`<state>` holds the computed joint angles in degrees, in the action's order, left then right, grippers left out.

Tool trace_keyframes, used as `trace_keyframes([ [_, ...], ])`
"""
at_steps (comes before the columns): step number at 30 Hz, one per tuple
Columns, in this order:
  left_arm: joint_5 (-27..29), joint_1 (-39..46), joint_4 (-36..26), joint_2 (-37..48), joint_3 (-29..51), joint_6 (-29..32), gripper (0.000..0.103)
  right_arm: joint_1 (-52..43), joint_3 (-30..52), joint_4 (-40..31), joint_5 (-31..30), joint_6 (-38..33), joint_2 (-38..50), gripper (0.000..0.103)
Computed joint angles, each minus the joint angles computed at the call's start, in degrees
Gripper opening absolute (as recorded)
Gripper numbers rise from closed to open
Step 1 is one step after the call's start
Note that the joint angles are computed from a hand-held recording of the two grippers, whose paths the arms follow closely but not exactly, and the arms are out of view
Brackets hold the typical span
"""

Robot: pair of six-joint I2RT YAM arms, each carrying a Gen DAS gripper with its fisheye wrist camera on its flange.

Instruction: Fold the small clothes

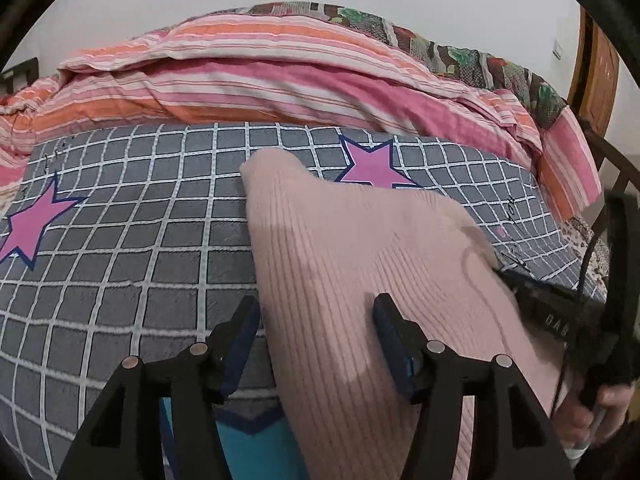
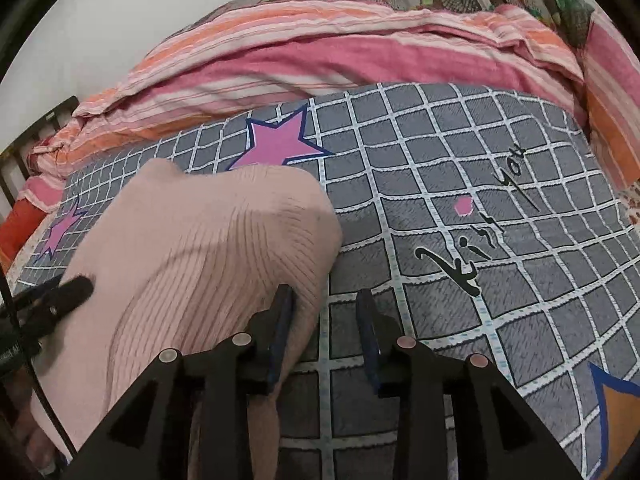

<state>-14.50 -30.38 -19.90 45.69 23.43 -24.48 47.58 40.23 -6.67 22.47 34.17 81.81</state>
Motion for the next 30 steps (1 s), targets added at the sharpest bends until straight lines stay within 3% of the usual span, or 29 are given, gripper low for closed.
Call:
trace_keyframes([
  [7, 5.6, 2.8, -7.1, -10.8, -1.4, -0.3, 0.058, 2.8, -2.7, -2.4, -0.4, 2.9, -10.1, 0.032],
  [11, 6.7, 2.6, -8.8, -14.4, -3.2, -1.2, 0.061, 3.9, -3.4, -0.3, -3.3, 2.6, -11.4, 0.033],
  [13, 6.2, 1.3, -8.5, -14.7, -4.2, -1.7, 0.065, 3.6, -3.1, 1.0, -5.5, 3.2, -8.8, 0.033],
  [21, -1.5, -7.0, -8.0, -14.2, -6.0, -4.2, 0.068, 6.5, -2.0, 1.1, 3.0, 2.1, -2.3, 0.031],
  [27, -1.1, -8.1, -12.3, -17.7, -5.6, -6.7, 0.068, 8.5, -2.7, -0.8, 6.7, 3.1, -4.1, 0.032],
  [30, -3.5, -11.1, -14.8, -18.2, -4.6, -8.7, 0.067, 9.5, -2.8, -2.8, 7.3, 5.1, -6.4, 0.033],
])
